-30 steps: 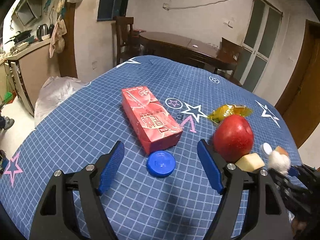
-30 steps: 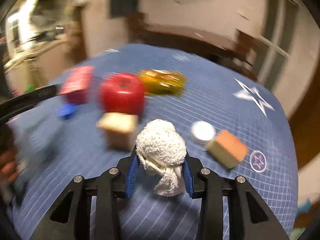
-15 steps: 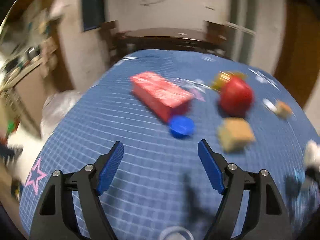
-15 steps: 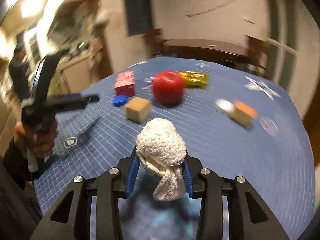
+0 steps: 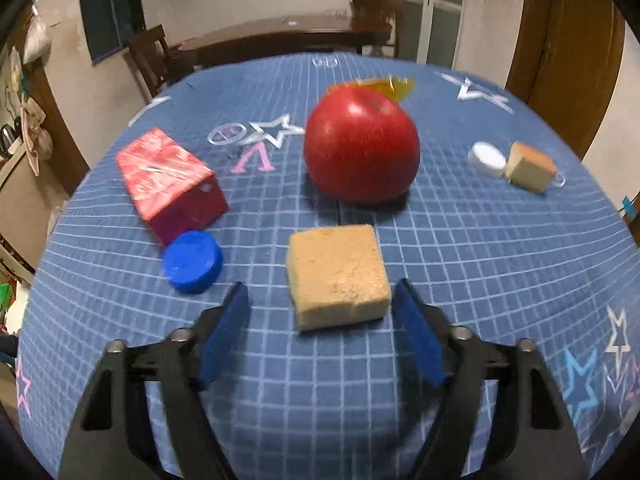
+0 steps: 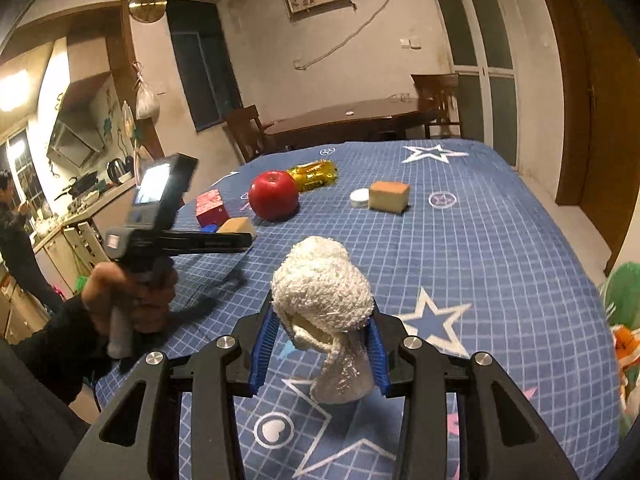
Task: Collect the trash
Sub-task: 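Grasp the beige sponge block with the left tool while the right tool grasps the white cloth, then carry the sponge block and white cloth over the green bin with both tools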
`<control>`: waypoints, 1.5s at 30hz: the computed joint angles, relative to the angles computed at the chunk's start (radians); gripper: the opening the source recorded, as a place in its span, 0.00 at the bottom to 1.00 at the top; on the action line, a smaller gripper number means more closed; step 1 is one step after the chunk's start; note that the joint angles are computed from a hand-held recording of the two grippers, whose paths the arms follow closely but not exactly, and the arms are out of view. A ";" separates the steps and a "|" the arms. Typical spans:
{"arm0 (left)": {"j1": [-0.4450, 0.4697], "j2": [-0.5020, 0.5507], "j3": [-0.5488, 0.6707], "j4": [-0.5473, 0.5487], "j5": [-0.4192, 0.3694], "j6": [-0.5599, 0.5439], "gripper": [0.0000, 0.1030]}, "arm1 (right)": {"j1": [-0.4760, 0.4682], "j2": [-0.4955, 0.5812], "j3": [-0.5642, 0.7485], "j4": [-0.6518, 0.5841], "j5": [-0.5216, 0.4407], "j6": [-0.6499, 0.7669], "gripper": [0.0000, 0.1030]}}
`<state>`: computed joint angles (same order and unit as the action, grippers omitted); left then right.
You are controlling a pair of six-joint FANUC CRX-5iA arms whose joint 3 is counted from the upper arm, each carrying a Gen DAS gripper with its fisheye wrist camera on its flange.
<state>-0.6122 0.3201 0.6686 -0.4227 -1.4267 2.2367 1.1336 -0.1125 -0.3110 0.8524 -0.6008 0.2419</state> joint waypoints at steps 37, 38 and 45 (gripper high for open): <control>-0.370 -0.004 0.163 -0.338 0.002 0.052 0.39 | 0.156 -0.062 0.036 0.195 -0.523 -0.193 0.40; -0.372 0.030 0.211 -0.329 0.003 0.021 0.39 | 0.154 -0.072 0.028 0.200 -0.543 -0.199 0.40; -0.389 0.257 0.546 -0.251 0.001 -0.155 0.39 | 0.114 -0.174 -0.041 0.183 -0.644 -0.219 0.40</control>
